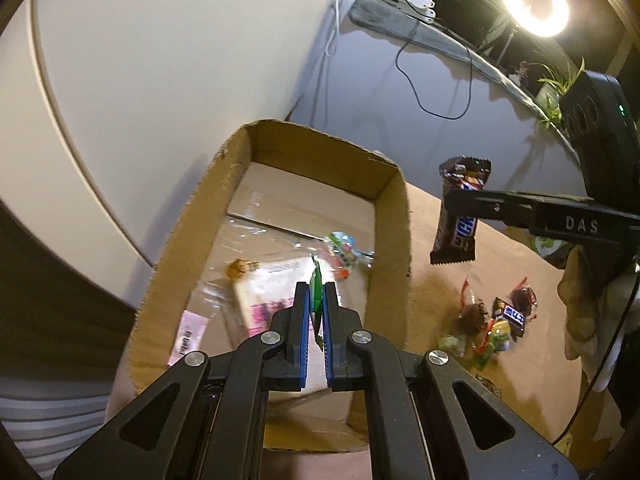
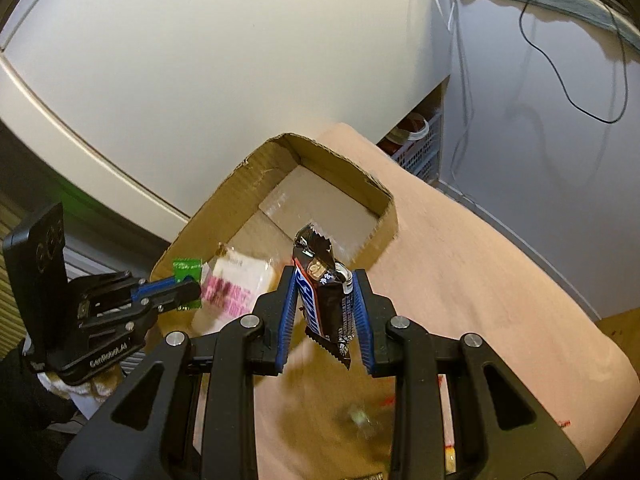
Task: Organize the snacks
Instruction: 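Open both tools to drop the green candy and Snickers bar into the box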
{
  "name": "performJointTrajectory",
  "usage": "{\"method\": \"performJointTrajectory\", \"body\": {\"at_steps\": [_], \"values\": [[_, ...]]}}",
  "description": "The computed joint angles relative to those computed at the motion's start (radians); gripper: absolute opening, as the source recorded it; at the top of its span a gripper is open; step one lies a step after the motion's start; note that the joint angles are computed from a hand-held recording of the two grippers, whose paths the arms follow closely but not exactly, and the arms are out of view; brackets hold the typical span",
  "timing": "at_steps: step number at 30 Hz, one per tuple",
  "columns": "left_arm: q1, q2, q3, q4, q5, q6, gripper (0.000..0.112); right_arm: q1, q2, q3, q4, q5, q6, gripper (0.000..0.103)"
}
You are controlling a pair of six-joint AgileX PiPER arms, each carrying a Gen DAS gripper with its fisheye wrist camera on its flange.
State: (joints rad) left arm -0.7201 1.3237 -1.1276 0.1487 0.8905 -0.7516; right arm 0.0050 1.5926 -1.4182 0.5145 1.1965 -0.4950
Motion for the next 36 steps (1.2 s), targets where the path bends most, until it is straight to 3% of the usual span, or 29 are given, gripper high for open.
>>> {"method": "performJointTrajectory", "body": {"at_steps": [21, 22, 26, 36], "values": [[0.021, -0.015, 0.007, 0.018, 0.018, -0.005, 0.008, 0.129, 0.071, -0.053, -0.009, -0.027, 0.062, 0.029], [0.020, -0.018, 0.007, 0.021, 0.019, -0.008, 0.011, 0.130, 0.071, -0.055, -0.011, -0.026, 0.064, 0.033], [0.018, -0.024, 0.013, 0.031, 0.019, -0.019, 0.023, 0.135, 0.049, -0.042, -0.023, -0.049, 0.071, 0.070], [-0.043, -0.030, 0.001, 0.076, 0.031, -0.042, 0.028, 0.104, 0.001, -0.025, -0.077, -0.039, 0.089, 0.071]]}}
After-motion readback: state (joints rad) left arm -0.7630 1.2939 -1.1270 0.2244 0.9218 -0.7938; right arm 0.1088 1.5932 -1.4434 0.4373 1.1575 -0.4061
